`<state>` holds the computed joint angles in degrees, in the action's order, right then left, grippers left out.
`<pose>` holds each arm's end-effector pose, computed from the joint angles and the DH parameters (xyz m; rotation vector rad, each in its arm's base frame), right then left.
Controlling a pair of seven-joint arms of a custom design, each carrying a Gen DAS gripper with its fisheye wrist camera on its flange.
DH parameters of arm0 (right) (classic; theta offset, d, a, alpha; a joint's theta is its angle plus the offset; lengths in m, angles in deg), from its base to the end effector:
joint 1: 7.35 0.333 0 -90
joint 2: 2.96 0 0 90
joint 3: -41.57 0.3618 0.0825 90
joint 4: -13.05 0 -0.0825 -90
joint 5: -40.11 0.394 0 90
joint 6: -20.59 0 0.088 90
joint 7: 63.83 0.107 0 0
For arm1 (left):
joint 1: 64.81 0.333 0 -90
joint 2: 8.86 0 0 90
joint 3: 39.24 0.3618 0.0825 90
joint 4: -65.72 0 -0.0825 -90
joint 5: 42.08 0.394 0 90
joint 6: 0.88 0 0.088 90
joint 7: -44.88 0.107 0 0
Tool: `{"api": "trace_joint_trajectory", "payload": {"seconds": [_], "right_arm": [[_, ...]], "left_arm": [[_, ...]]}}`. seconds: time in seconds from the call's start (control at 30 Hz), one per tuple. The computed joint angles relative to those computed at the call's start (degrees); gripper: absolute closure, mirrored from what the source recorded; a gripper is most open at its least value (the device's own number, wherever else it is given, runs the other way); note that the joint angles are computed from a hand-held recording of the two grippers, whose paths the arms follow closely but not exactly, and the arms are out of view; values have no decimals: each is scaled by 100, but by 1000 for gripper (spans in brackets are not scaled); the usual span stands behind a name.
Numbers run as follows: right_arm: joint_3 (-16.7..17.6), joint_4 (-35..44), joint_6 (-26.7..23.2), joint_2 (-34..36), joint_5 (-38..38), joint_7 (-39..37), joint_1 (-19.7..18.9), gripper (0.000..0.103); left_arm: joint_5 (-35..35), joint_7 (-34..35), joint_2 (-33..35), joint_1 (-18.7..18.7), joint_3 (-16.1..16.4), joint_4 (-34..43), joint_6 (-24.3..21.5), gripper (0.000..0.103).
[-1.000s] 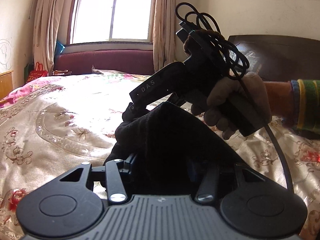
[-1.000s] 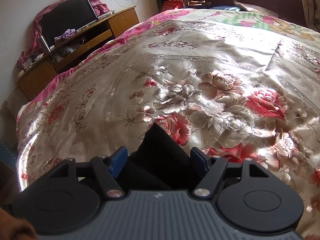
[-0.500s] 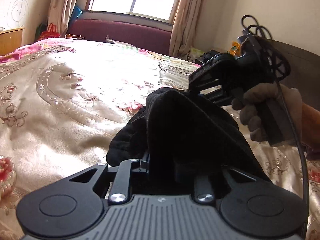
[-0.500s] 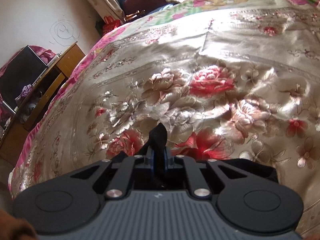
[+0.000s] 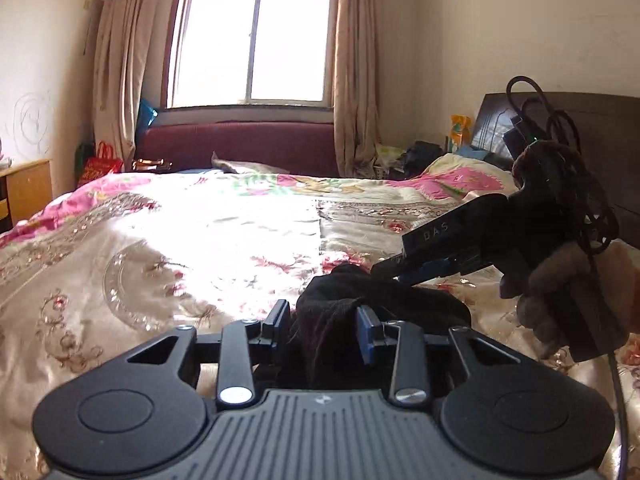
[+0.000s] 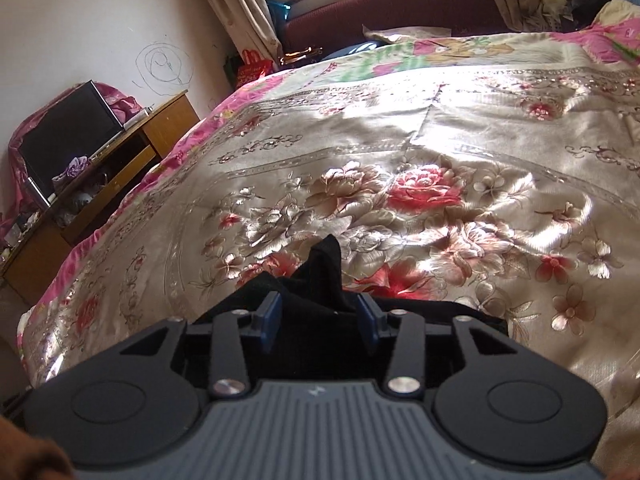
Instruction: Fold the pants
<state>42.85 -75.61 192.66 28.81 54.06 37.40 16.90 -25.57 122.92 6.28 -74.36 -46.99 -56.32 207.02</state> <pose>0.7127 0.3164 0.4694 -1.6069 1.5822 -0.3240 0.5916 -0.2140 0.4746 -1.1888 1.8198 -1.3137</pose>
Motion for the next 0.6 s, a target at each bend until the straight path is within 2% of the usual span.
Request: {"api": "trace_joint_trajectory", "payload": {"seconds": [0.07,0.1,0.13,0.17,0.23,0.27,0.33,0.4,0.47,0.53,0.57,0.6], "right_arm": [[431,-177,291,-60,115,-431,-290,60],[815,-233,425,-64,356,-970,-528,60],[999,-232,441,-43,232,-1107,-645,60],[985,-181,419,-1,209,-1272,-590,60],[1096,46,251,176,287,-1638,-611,62],[889,227,166,312,262,-1526,-435,62],[761,606,-41,596,373,-1431,-331,62],[392,826,-168,768,315,-1165,-67,68],[-163,697,3,736,63,-861,318,69],[-874,637,-96,718,-279,-264,782,69],[-998,628,-233,685,-378,34,844,67],[-921,583,-247,617,-202,-70,806,65]], "left_arm": [[-397,763,121,-433,286,128,129,54],[-610,1138,139,-617,400,180,149,54],[-644,1243,140,-612,376,209,195,54],[-514,1105,128,-460,248,224,251,54],[-141,582,139,-119,-36,325,140,54],[-198,571,170,-156,-12,370,60,54],[-549,836,146,-409,182,371,-18,54],[-457,831,48,-316,148,217,409,53],[-509,959,-59,-299,170,118,429,47],[-417,939,-29,-218,112,151,301,46],[-252,831,18,-134,37,227,216,46],[-4,609,72,-4,-86,298,223,46]]}}
